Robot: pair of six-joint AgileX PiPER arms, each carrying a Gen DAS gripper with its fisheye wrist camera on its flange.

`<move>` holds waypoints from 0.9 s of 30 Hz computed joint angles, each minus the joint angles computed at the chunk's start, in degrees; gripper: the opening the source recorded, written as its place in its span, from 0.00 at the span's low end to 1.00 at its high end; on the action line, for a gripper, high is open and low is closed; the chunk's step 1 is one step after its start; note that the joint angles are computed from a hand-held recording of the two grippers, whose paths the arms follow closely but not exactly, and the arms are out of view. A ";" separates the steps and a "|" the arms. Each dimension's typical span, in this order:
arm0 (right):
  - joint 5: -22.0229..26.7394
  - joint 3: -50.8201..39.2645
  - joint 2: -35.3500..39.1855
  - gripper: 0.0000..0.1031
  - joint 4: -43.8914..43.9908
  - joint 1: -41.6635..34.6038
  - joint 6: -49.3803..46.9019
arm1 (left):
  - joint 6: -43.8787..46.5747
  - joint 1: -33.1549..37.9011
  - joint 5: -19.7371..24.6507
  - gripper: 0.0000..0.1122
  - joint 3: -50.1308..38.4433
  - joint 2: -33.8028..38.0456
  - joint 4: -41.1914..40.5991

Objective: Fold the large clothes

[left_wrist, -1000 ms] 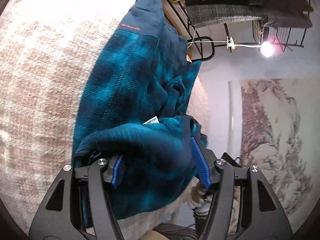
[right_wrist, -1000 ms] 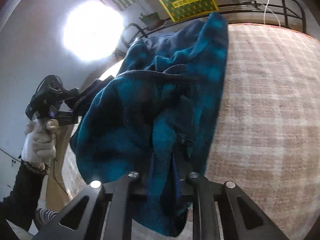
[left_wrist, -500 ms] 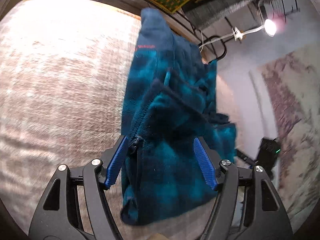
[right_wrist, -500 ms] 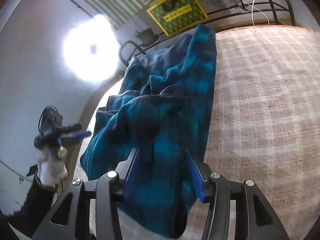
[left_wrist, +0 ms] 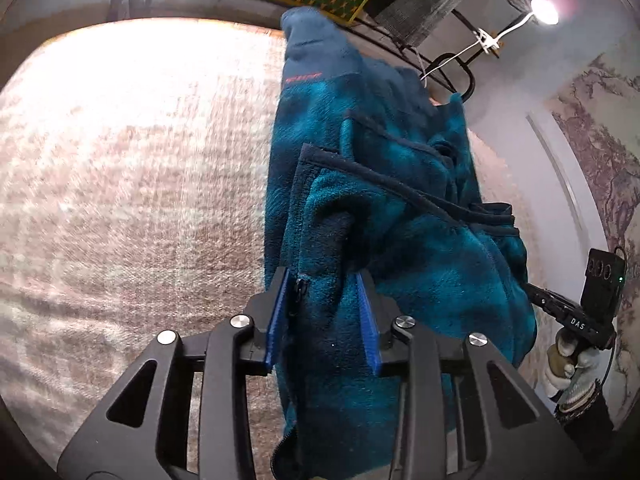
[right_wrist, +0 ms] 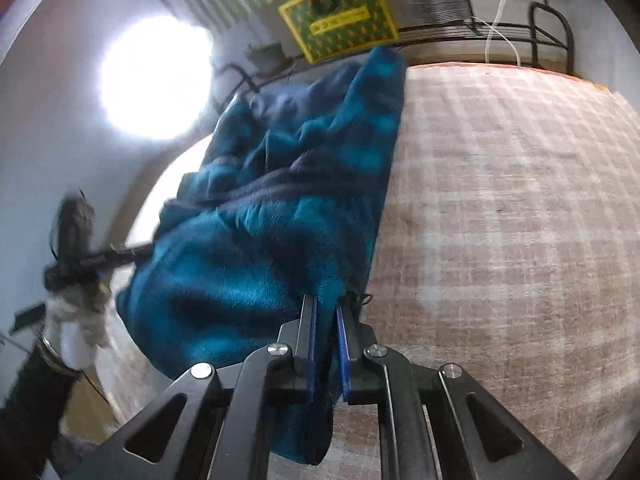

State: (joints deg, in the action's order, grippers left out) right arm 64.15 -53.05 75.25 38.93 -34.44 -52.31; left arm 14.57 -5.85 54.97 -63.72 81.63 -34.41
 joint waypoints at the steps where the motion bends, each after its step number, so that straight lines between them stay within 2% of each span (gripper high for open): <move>1: 0.68 -0.39 -1.19 0.16 -0.45 0.23 -1.14 | -0.13 -0.46 0.08 0.29 -0.66 -0.15 0.64; 3: 2.08 -1.26 -2.39 0.33 1.47 -1.24 -4.17 | 0.51 -0.37 1.72 0.29 -3.23 -0.30 1.75; 5: 4.01 -3.09 -2.75 0.34 4.52 -3.17 -6.93 | 1.03 0.38 1.31 0.29 -5.57 -0.72 2.37; 7: 3.58 -4.56 -2.74 0.34 7.16 -3.98 -8.99 | 2.18 1.58 1.10 0.30 -9.01 0.41 1.26; 11: -2.53 -10.27 2.23 0.34 6.37 0.93 -6.13 | 3.18 0.48 0.90 0.30 -17.02 5.95 3.92; 16: -7.34 -22.42 15.07 0.35 3.19 6.63 2.34 | -0.15 -0.12 2.38 0.30 -29.09 17.49 3.78; 18: -7.38 -28.97 21.21 0.63 2.38 8.64 7.34 | -2.22 -1.61 2.53 0.30 -34.09 22.42 5.13; 20: -8.80 -35.66 27.19 0.67 0.98 10.93 13.14 | -3.16 -3.13 2.74 0.30 -38.42 26.62 7.72; 23: -10.11 -46.24 34.99 0.66 -5.74 15.25 22.34 | -3.28 -4.39 2.95 0.30 -42.81 31.57 8.50; 25: -9.79 -51.56 38.69 0.60 -9.34 17.30 25.54 | -3.02 -4.98 2.94 0.30 -45.20 34.36 8.09; 26: -8.60 -56.29 41.98 0.47 -13.93 19.15 29.05 | -3.25 -5.22 3.03 0.30 -46.92 36.16 8.08; 27: -7.00 -60.20 44.71 0.20 -18.06 20.56 32.03 | -3.19 -5.30 3.20 0.30 -47.54 36.90 7.79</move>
State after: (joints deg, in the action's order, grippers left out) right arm 57.15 -113.25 119.96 20.87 -13.88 -20.28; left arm 11.39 -11.14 58.17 -111.26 118.52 -26.62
